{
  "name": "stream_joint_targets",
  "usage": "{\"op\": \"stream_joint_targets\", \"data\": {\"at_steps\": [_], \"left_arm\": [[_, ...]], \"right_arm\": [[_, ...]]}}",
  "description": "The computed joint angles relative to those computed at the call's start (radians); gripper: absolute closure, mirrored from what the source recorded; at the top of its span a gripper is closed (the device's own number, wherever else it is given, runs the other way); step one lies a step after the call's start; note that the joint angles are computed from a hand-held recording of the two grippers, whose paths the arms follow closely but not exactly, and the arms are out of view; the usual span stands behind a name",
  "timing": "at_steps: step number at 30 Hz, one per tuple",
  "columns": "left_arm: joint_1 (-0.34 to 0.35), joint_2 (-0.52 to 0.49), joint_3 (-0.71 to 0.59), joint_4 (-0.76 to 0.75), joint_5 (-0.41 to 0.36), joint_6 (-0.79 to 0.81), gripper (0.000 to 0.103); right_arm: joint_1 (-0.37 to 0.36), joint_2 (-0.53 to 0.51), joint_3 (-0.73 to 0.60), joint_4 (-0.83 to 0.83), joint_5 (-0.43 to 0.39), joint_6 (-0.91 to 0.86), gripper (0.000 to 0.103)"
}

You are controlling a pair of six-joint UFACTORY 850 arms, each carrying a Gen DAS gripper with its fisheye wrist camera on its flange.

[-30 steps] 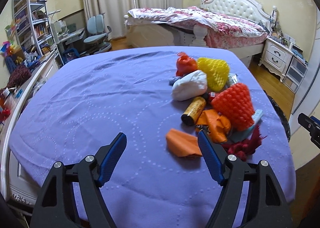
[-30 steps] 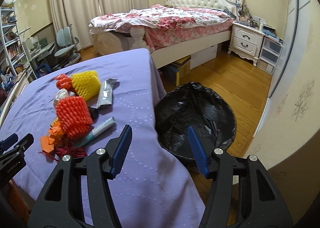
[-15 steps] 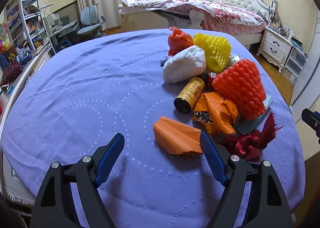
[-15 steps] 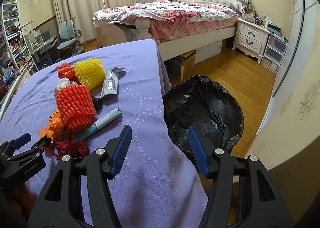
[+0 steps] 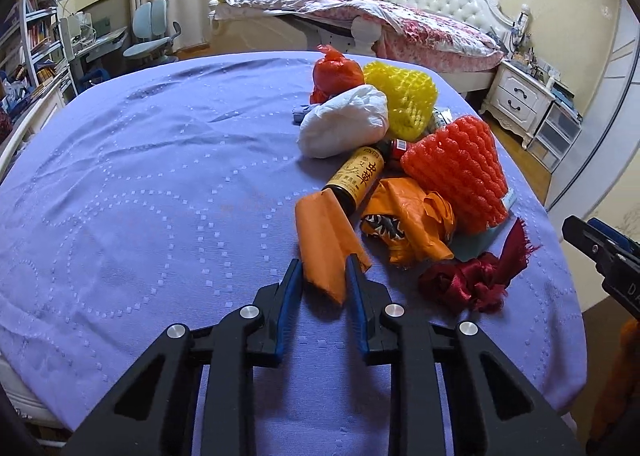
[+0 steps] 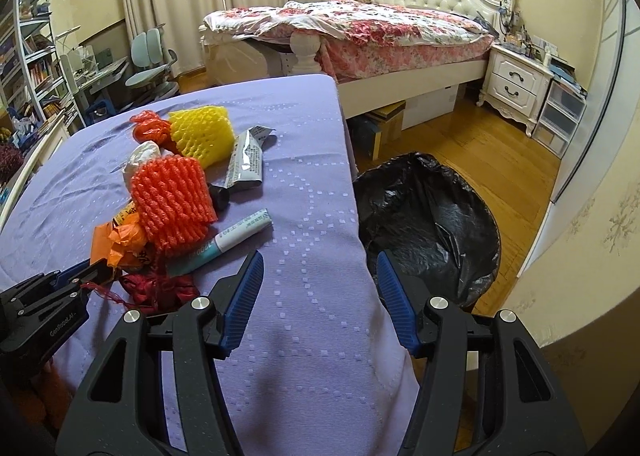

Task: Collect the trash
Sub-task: 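Lower the left gripper onto the orange paper scrap and close it, then reach the right gripper to the orange foam mesh net and close on it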

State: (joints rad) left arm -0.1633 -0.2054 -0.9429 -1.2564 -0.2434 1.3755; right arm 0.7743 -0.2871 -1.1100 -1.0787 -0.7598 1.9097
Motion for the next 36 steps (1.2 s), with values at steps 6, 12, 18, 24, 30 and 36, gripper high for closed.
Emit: {"op": "stream_joint_targets", "data": {"at_steps": [6, 12, 18, 24, 30, 36], "left_arm": [[0.021, 0.006, 0.004, -0.041, -0.009, 0.043, 0.079], [0.047, 0.013, 0.000, -0.053, -0.015, 0.054, 0.079], [0.063, 0.025, -0.003, -0.120, 0.002, 0.127, 0.079], [0.082, 0.023, -0.013, -0.211, 0.028, 0.218, 0.079], [0.093, 0.016, -0.024, -0.279, 0.045, 0.282, 0.079], [0.102, 0.001, -0.035, -0.263, 0.038, 0.261, 0.079]], "right_arm": [[0.002, -0.014, -0.017, 0.002, 0.003, -0.016, 0.045], [0.003, -0.028, -0.035, 0.000, 0.006, -0.029, 0.045], [0.003, -0.042, -0.069, -0.032, 0.022, -0.030, 0.045], [-0.008, -0.085, -0.137, -0.041, 0.084, -0.078, 0.045], [-0.021, -0.150, -0.211, -0.033, 0.114, -0.132, 0.037], [-0.048, -0.178, -0.237, 0.018, 0.195, -0.191, 0.053]]}}
